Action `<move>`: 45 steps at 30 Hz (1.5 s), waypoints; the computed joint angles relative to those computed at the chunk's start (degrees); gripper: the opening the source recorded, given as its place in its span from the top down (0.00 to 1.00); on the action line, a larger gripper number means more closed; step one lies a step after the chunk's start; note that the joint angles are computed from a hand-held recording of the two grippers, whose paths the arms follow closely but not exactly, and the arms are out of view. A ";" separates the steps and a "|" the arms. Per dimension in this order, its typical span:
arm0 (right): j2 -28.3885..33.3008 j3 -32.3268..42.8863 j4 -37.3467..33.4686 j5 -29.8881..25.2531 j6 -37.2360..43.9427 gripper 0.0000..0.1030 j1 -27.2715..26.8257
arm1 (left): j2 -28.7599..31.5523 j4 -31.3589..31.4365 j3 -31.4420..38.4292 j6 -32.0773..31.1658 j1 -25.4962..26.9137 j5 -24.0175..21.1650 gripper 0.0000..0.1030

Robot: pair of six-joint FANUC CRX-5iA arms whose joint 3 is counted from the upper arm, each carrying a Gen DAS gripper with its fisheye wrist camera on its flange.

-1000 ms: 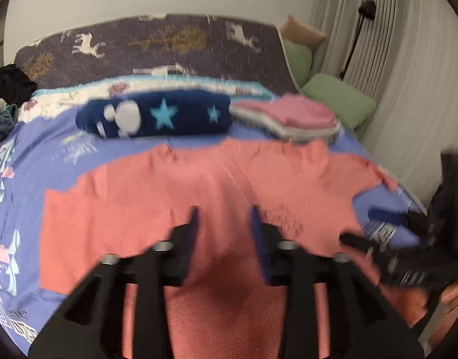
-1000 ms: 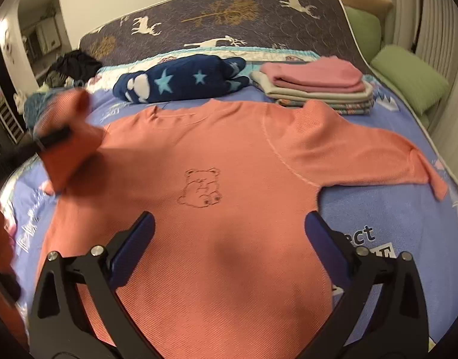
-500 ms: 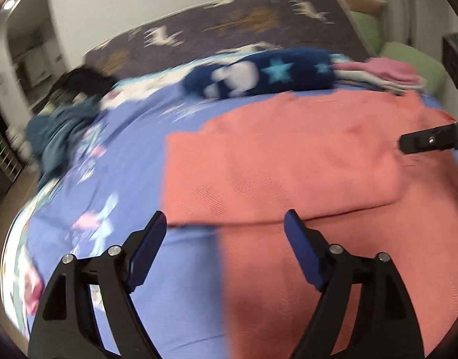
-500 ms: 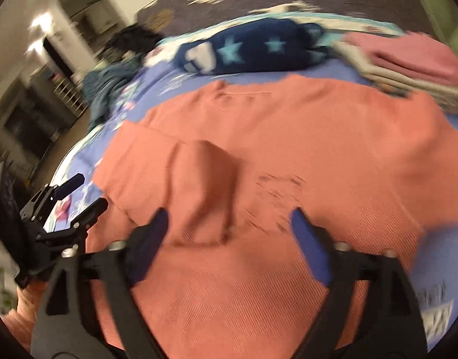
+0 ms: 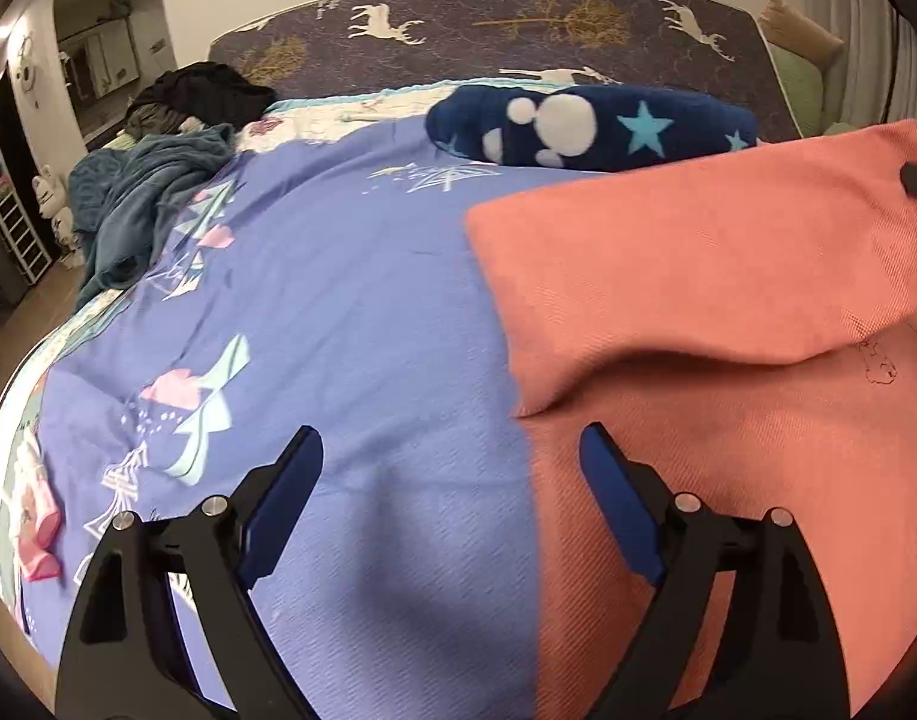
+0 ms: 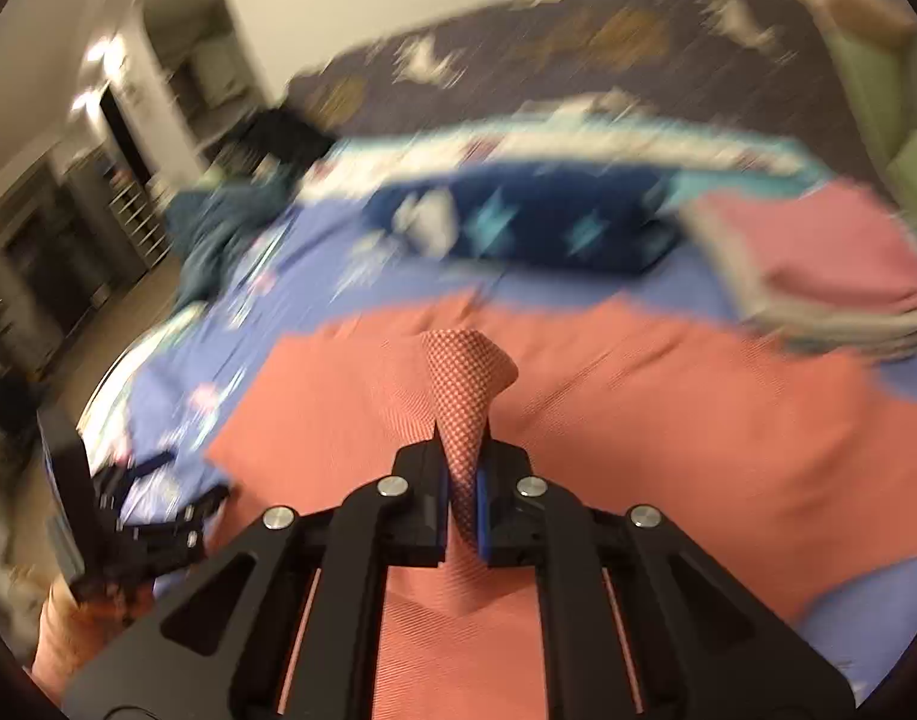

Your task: Fold small clothes

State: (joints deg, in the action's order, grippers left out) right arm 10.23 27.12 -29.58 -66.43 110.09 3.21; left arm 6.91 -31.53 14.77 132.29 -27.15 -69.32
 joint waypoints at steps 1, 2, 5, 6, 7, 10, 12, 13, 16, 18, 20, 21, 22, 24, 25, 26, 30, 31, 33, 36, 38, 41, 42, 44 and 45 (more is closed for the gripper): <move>0.28 0.46 1.23 0.43 -0.73 0.93 -0.24 | 0.81 -0.56 0.88 -0.39 -0.41 -0.64 0.15; 1.10 1.00 3.29 0.79 -1.81 0.92 -0.46 | 1.70 -1.50 1.88 -0.69 -0.95 -1.57 0.15; 4.81 2.81 7.80 -1.56 -4.48 0.56 -0.54 | 3.54 -3.86 3.99 -1.34 -2.21 -3.74 0.15; 6.04 2.78 10.71 -2.08 -6.66 0.42 -0.08 | 3.68 -4.50 4.25 -1.04 -2.51 -4.26 0.16; 6.39 2.05 12.10 -1.58 -7.86 0.34 0.03 | 3.68 -5.00 4.36 -0.73 -2.70 -4.60 0.17; 6.50 0.18 11.91 -1.57 -8.34 0.34 -1.35 | 3.49 -5.78 4.39 -0.11 -2.65 -5.40 0.33; 6.99 -0.10 12.36 -1.99 -8.40 0.34 -1.86 | 3.27 -4.45 4.03 0.61 -1.57 -5.39 0.48; 7.08 -0.33 12.58 -2.18 -8.34 0.34 -2.16 | 3.77 -4.57 4.61 1.45 -1.32 -6.71 0.60; 8.11 0.98 9.78 -4.57 -6.87 0.34 -3.90 | 2.96 -1.11 3.09 3.17 1.29 -5.71 0.71; 8.25 1.44 7.46 -5.23 -5.58 0.35 -4.82 | 1.47 -0.35 1.56 4.29 1.83 -3.96 0.72; 8.81 2.23 6.56 -5.52 -5.31 0.37 -4.68 | -0.44 0.72 -0.42 4.17 1.94 -0.30 0.72; 8.91 2.37 6.89 -5.48 -5.52 0.42 -4.45 | -1.51 2.12 -1.67 3.27 2.32 2.39 0.71; 9.08 2.84 6.88 -6.12 -5.58 0.70 -4.43 | -2.19 3.31 -2.43 2.27 2.53 4.68 0.70; 7.94 2.92 4.20 -6.47 -5.30 0.92 -5.36 | -2.03 2.83 -1.97 0.42 1.58 6.53 0.61; 7.10 2.69 2.35 -6.15 -4.70 0.96 -6.00 | -0.76 0.62 -0.25 -0.08 0.24 4.98 0.61; 5.69 1.95 1.32 -5.03 -4.61 0.97 -6.46 | 0.97 -1.72 1.74 -0.64 -1.01 2.89 0.61; 3.40 -2.41 13.12 -0.23 -10.28 0.88 -3.52 | 5.33 -2.59 5.36 -2.64 -1.46 -2.66 0.61; 4.27 -1.95 13.74 -1.12 -10.11 0.83 -3.66 | 4.90 -2.49 4.94 -2.57 -1.26 -2.17 0.62; 7.67 1.86 10.41 -4.71 -9.63 0.82 -5.64 | 4.55 -2.63 4.80 -2.58 -1.39 -1.96 0.64; 12.90 9.13 4.42 -8.92 -8.70 0.76 -7.89 | 4.96 -3.08 5.23 -3.30 -1.83 -2.43 0.68; 15.30 11.84 4.11 -8.05 -8.82 0.68 -7.42 | 5.35 -3.78 5.62 -3.42 -2.12 -2.98 0.68; 19.97 17.62 1.83 -11.88 -7.31 0.40 -6.60 | 5.40 -3.54 5.50 -3.40 -1.87 -2.86 0.68; 19.95 17.05 3.75 -10.81 -7.03 0.40 -5.32 | 5.38 -3.47 5.40 -3.31 -1.80 -2.73 0.68; 18.19 13.88 8.76 -6.73 -6.62 0.88 -2.69 | 5.18 -3.48 5.12 -3.06 -1.77 -2.50 0.68; 17.09 12.65 9.54 -5.88 -6.48 0.95 -2.17 | 5.13 -3.56 5.06 -2.97 -1.80 -2.45 0.67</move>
State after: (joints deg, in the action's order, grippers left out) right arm 27.32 39.77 -20.04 -72.30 103.61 1.04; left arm 12.04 -35.08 19.82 129.32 -28.94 -71.76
